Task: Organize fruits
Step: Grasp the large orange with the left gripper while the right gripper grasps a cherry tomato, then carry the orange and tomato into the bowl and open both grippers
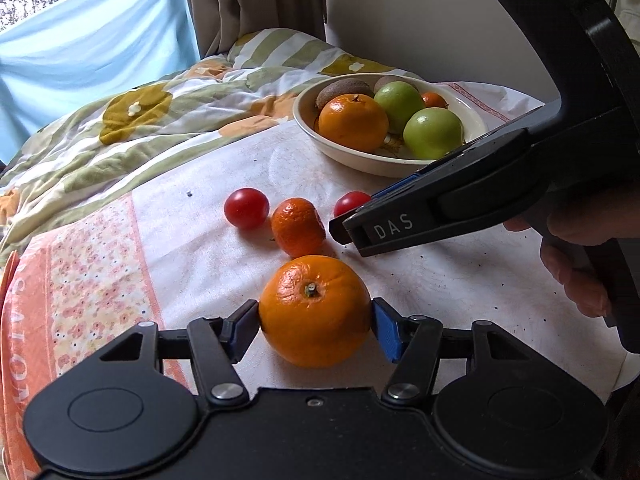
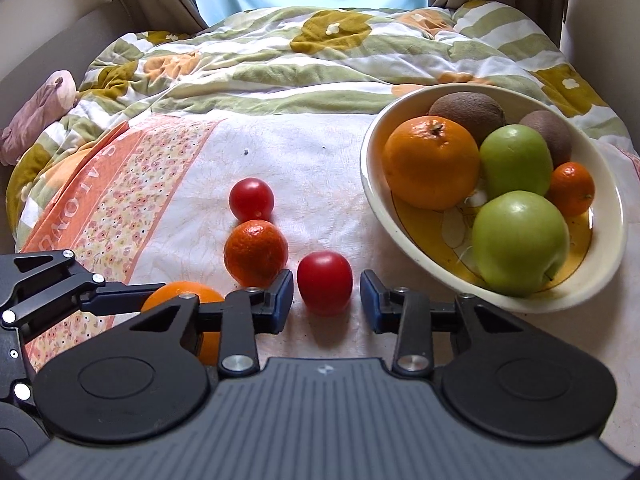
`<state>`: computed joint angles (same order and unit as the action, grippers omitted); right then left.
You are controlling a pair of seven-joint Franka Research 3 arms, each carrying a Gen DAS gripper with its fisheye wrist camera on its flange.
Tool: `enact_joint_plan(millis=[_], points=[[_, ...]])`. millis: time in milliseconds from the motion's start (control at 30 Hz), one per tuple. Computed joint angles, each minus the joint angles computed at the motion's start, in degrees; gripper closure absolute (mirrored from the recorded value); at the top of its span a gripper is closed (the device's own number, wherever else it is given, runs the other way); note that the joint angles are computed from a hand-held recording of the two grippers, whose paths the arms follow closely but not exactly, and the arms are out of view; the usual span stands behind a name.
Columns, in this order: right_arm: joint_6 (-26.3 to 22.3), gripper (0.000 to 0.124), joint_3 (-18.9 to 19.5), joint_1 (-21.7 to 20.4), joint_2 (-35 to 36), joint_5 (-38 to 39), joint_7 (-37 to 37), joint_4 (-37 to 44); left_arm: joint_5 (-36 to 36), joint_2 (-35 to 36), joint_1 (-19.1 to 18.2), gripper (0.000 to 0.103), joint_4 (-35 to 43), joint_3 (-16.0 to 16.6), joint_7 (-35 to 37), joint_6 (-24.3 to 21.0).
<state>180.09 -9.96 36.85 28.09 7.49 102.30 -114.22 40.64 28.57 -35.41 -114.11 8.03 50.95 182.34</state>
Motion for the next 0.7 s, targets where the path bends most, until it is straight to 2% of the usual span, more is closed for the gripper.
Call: enact_joint_plan(millis=[100, 167, 400, 533, 700], points=[[0.2, 0.072, -1.0, 1.0, 0.5, -0.3, 0.2, 0.5, 0.2, -0.5, -1.1, 0.038, -0.8, 1.5, -1.1, 0.1], [0.3, 0.079, -1.5, 1.5, 0.7, -0.4, 0.3, 0.6, 0.6, -0.8, -1.8, 0.038, -1.2, 2.5, -1.9, 0.1], [1.1, 0.079, -6.6, 6.6, 0.8, -1.1, 1.8, -0.5, 2.3, -1.9, -3.4, 0.038, -2.6, 4.8, -5.0, 0.3], [1.1, 0.079, -7.3, 7.6, 0.3, -1.1, 2.1, -1.1, 3.9, -2.2, -4.5, 0.039, -3.1, 6.3, -7.2, 0.5], [1.8, 0.079, -10.1, 10.7, -1.1, -1.1, 3.5, -3.1, 6.7, -3.1, -8.6, 0.039, -4.0, 10.9, -11.3, 1.8]])
